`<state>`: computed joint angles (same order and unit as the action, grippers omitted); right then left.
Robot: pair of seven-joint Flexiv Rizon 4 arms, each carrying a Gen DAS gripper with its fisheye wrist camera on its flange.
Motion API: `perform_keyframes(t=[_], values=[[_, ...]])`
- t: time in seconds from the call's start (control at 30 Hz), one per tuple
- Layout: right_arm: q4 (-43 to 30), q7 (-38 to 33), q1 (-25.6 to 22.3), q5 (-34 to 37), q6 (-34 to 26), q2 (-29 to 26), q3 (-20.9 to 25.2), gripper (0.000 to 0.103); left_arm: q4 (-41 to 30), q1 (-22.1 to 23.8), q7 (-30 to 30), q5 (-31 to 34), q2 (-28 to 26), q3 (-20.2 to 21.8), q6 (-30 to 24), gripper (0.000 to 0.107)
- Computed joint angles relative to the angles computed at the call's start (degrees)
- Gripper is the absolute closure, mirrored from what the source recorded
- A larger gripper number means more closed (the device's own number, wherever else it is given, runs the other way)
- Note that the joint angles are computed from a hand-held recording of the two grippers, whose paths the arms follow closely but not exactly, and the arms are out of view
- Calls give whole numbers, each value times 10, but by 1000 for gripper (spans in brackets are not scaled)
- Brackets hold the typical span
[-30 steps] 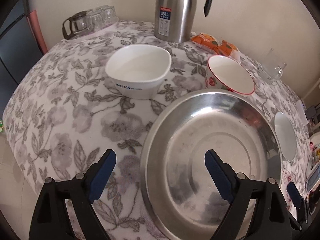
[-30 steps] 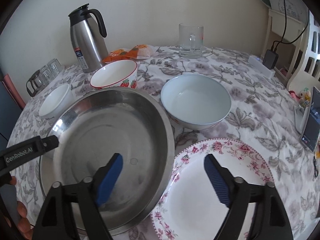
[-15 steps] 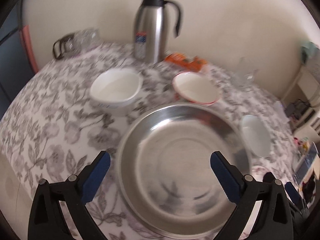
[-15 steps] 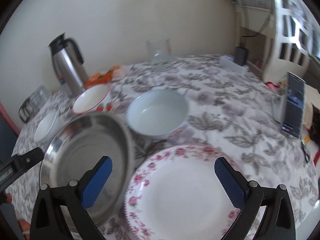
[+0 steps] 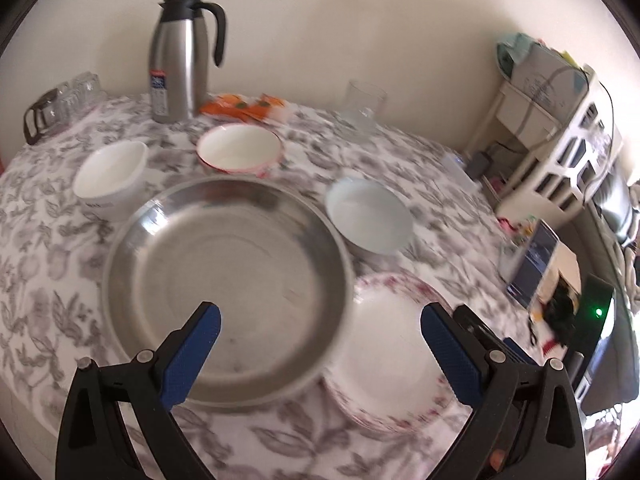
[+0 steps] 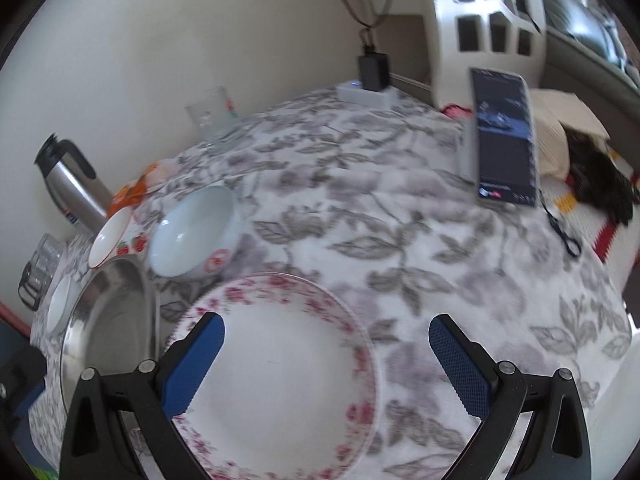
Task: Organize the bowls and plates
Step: 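Open the left gripper and move the right tool to the pink-rose plate rim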
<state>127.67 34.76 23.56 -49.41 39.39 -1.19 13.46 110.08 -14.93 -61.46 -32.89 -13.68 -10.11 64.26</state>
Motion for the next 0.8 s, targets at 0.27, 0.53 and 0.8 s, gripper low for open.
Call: perform_keyframes(t=[0.27, 0.53, 0.8], values=[[17, -2, -7, 15, 32, 6, 0, 0, 14, -11, -2, 6, 14, -1, -51, 7], [12, -21, -7, 25, 54, -6, -4, 0, -2, -7, -33, 12, 2, 9, -142, 7], [17, -21, -10, 34, 82, -12, -8, 0, -11, -3, -57, 10, -12, 13, -207, 7]])
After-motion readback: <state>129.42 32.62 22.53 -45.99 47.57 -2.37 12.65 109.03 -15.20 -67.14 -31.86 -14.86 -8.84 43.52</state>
